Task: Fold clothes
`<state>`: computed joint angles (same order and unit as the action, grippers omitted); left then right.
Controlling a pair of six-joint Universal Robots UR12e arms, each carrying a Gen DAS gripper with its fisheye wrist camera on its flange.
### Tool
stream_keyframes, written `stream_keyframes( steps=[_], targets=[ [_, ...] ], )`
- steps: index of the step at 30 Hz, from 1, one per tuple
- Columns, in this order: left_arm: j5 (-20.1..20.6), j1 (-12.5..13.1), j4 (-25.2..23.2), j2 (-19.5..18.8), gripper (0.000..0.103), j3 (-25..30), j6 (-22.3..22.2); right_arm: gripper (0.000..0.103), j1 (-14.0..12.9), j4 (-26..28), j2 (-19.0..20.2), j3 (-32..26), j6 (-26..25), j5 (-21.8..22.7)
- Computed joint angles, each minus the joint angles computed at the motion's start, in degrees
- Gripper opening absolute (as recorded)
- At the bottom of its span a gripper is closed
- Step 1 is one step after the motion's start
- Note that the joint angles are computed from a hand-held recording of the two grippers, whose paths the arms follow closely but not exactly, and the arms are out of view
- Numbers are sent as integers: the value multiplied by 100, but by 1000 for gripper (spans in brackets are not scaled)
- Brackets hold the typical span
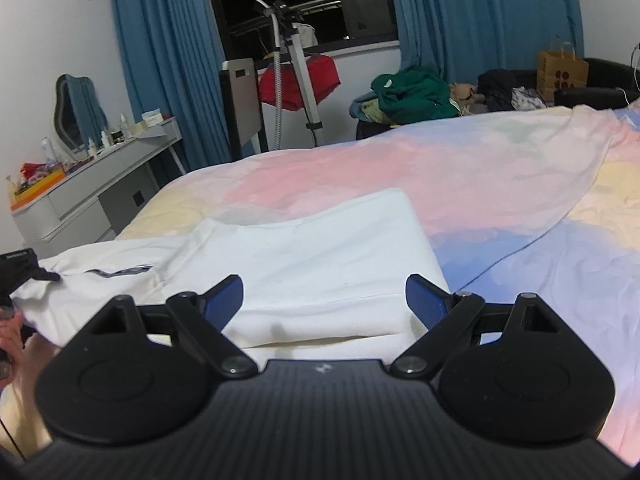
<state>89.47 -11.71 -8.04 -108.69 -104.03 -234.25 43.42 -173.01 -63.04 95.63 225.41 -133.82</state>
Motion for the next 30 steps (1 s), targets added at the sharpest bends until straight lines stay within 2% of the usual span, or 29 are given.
stream_keyframes(
  steps=[4, 7, 11, 14, 18, 21, 23, 26, 30],
  targets=[
    [0, 114, -60, -117, 65, 151, -293, 90, -29, -235, 77, -12, -90, -8],
    [34, 160, -182, -219, 59, 316, 25, 90, -49, -375, 197, -114, -337, -102],
    [309, 44, -17, -382, 47, 511, 595, 90, -122, -305, 351, -312, -631, -84],
    [503, -49, 78, -400, 37, 550, 603, 90, -168, -249, 415, -372, -734, 3],
    [718, -166, 238, -429, 27, 620, 508, 90, -219, 108, 497, -485, -809, 101],
    [952, -286, 478, -425, 25, 603, 506, 90, -267, 537, 542, -578, -789, 302],
    [1159, -379, 596, -407, 24, 595, 592, 91, -282, 637, 570, -592, -811, 419],
    [1587, -589, 972, -401, 23, 578, 1020, 91, -261, 706, 581, -626, -816, 411],
    [2189, -941, 1582, -529, 22, 768, 2419, 89, -272, 715, 511, -579, -658, 513]
  ],
)
